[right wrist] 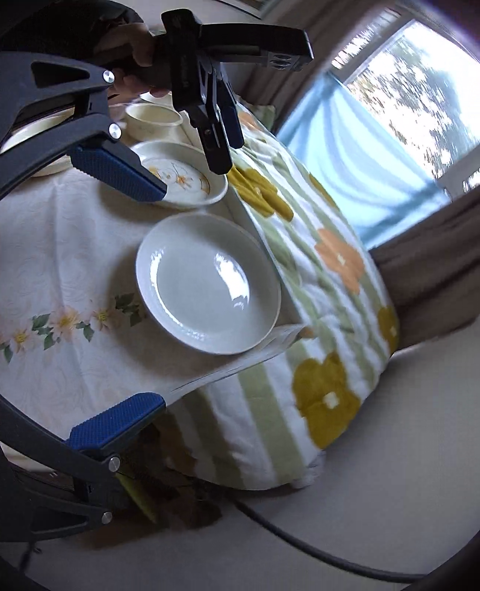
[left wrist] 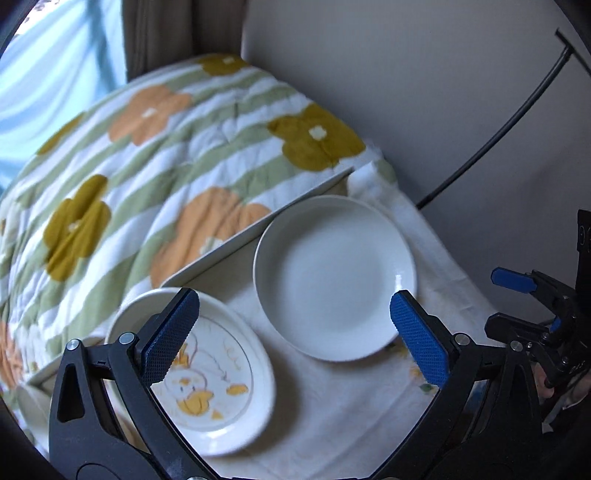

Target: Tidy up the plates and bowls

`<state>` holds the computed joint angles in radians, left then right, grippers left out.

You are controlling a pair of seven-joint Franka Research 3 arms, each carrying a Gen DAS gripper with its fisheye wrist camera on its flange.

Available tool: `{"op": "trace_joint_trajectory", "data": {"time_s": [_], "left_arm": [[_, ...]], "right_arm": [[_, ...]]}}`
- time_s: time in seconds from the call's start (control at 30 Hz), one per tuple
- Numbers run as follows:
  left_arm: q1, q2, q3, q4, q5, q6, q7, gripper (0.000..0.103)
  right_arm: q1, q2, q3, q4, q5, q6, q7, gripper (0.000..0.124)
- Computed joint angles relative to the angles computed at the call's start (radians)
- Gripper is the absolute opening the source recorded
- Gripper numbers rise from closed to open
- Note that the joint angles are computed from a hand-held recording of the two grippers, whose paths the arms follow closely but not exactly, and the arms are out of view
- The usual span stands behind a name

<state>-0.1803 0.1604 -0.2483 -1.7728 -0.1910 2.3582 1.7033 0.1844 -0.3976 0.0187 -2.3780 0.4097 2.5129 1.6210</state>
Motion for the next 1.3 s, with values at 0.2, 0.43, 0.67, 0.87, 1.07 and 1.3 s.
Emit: {"op": "trace_joint_trajectory", "data": {"time_s": [0.2,0.43,0.67,0.87,1.07,1.3], "left_arm": [[0.032,0.207,-0.013,0.169,-0.011,-0.113,0.068,0.063],[0.048,0.3,-0.036,0.243,0.004,-0.138,0.128,0.046],[0.045,0.313,-0.043,0.251,0.025,-0.121,0.172,0.026],[0.048,0.316,-0.05,0.243,0.022,-0.101,0.202,0.021],[0.045,0.315,-0.045,0.242,0.025,-0.098,0.2,0.02],[0.034,0.278,-0.04,0.208,0.054,-0.068,0.185,0.02]], "right_arm": [[0.004,0.102,0.011,-0.002,0.036,0.046,0.092,0.085],[0.002,0.178,0.021,0.013,0.004,0.075,0.183,0.058],[-0.014,0.212,0.038,0.023,-0.1,0.108,0.311,0.04],[-0.002,0.235,0.037,0.036,-0.133,0.121,0.347,0.025],[0.009,0.236,0.023,0.041,-0.107,0.11,0.334,0.025],[0.013,0.208,0.018,0.026,-0.069,0.116,0.301,0.025]]}}
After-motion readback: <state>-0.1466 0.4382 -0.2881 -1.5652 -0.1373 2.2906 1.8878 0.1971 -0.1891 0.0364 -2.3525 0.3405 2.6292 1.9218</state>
